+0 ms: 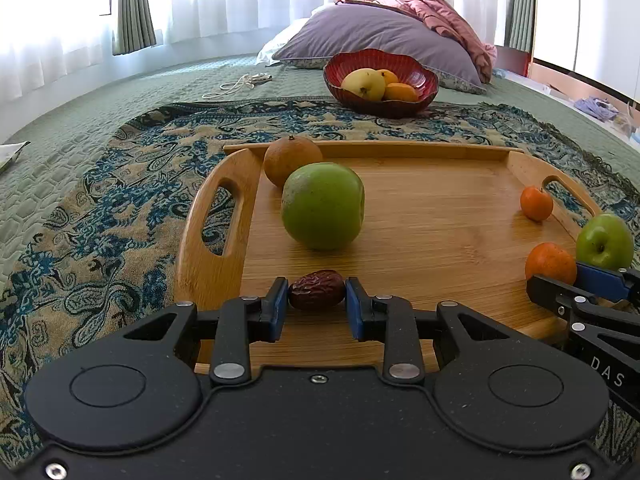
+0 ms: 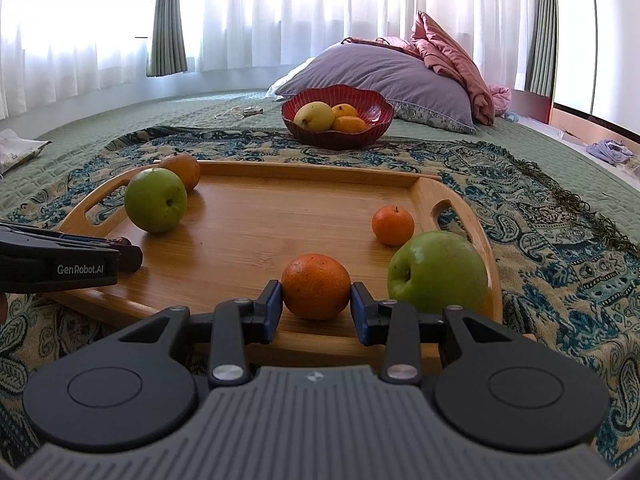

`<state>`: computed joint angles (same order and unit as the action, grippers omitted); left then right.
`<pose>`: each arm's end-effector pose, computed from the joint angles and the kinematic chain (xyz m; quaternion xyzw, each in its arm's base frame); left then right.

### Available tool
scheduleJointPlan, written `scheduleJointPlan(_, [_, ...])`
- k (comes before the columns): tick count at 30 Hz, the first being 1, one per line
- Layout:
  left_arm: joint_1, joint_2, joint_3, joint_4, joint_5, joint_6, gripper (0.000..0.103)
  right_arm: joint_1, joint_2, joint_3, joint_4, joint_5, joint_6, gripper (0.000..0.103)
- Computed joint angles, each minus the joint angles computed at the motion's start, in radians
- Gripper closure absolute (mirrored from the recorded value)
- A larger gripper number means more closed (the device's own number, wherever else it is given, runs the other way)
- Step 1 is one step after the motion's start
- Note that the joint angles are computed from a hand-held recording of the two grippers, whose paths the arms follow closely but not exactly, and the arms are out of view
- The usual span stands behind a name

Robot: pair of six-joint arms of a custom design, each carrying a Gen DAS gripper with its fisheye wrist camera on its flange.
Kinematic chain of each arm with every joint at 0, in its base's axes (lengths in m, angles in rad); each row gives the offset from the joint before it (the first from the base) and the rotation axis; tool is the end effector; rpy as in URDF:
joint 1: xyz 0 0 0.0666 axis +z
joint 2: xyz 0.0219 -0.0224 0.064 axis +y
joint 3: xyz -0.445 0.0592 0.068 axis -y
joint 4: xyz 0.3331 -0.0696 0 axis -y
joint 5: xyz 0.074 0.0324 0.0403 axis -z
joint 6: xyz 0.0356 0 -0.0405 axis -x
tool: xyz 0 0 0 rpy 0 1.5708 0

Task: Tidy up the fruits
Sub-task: 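Lower the date onto the tray and open the left gripper while the right sets the orange there, then grasp a small tangerine with the left gripper while the right grasps another dark date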

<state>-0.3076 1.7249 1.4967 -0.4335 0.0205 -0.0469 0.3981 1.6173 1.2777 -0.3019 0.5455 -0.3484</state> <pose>0.5412 -0.1731 0.4170 0.1628 0.8835 -0.0662 0.4341 0.4757 0.1796 0.3983 0.0993 0.8637 -0.0669 0.4896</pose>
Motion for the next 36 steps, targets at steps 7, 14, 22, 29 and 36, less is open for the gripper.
scheduleJointPlan(7, [0.003,-0.023,-0.02,0.008,0.008,-0.013,0.059,0.0,-0.011,-0.019,0.02,-0.013,-0.001,0.043])
scheduleJointPlan(14, [0.015,-0.095,-0.091,0.029,0.064,-0.045,0.042,0.026,-0.065,-0.087,0.088,-0.003,0.087,0.04])
scheduleJointPlan(22, [0.023,-0.17,-0.147,-0.024,0.136,-0.133,0.023,0.053,-0.131,-0.162,0.129,-0.091,0.181,0.034])
scheduleJointPlan(29, [0.036,-0.194,-0.161,-0.105,0.219,-0.151,0.019,0.071,-0.15,-0.19,0.117,-0.137,0.221,0.032])
scheduleJointPlan(36, [0.036,-0.182,-0.147,-0.182,0.281,-0.14,0.042,0.084,-0.153,-0.199,0.111,-0.156,0.242,0.031])
